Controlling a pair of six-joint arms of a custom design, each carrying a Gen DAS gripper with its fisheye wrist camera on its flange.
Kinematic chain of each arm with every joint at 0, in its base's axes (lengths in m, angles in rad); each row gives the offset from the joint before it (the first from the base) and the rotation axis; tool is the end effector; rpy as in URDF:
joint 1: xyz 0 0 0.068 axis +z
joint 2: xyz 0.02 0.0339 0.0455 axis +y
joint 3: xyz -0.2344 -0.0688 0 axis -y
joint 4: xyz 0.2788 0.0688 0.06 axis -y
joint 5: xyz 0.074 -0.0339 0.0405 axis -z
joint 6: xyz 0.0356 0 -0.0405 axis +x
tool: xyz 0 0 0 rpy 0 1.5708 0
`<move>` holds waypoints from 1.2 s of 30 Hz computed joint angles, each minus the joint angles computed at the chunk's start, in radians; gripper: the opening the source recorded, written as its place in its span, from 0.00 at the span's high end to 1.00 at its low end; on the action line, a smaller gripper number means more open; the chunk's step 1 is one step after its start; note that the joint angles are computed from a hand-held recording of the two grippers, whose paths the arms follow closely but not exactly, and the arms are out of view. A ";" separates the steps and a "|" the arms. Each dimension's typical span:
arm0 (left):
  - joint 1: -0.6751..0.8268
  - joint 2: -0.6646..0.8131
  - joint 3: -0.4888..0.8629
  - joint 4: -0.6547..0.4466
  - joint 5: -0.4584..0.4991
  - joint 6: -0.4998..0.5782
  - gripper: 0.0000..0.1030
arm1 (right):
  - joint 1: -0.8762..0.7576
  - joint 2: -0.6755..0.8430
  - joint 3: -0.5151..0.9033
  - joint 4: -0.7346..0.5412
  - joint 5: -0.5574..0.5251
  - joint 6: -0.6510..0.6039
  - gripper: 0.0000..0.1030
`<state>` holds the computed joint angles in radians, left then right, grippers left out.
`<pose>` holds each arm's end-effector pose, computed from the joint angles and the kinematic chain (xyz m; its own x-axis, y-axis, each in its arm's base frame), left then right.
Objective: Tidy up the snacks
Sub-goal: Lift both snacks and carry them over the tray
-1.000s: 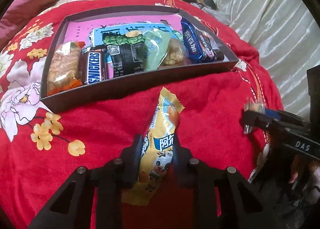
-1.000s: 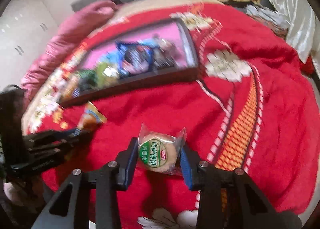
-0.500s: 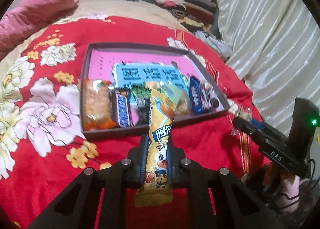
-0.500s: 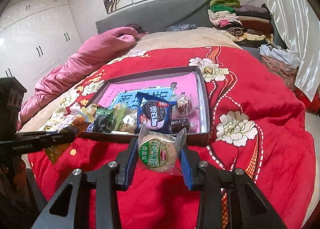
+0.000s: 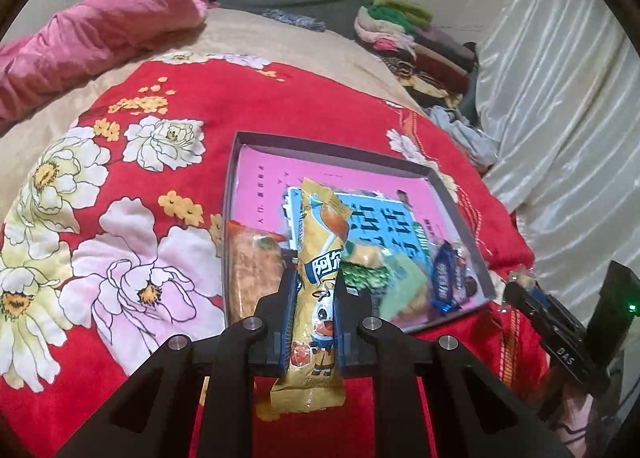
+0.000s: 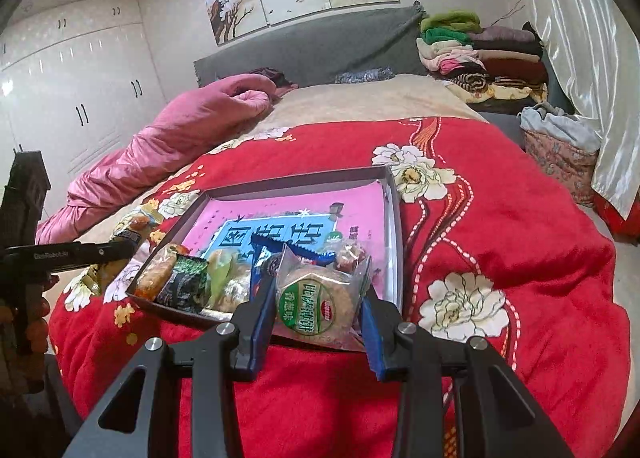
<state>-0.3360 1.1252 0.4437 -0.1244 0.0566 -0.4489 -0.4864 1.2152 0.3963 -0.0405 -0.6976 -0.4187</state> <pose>0.2346 -0.0840 0.1169 -0.7725 -0.1891 -0.6061 0.0343 0.9408 -0.3373 0.2218 -0.0914 0.0939 -0.6067 -0.0317 -0.7943 -0.2837 0.9420 0.1791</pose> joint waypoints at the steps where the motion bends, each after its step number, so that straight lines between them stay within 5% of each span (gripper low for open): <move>1: -0.003 0.022 0.006 0.012 -0.003 -0.003 0.84 | 0.006 0.020 0.012 0.008 0.001 0.003 0.62; 36: -0.047 0.283 0.112 0.117 -0.055 -0.017 0.84 | 0.088 0.324 0.187 0.112 0.048 0.040 0.61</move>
<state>-0.3829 1.4083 0.5559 -0.0079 0.0014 -0.4655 -0.3988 1.5389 0.5837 0.0712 -0.6499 -0.3785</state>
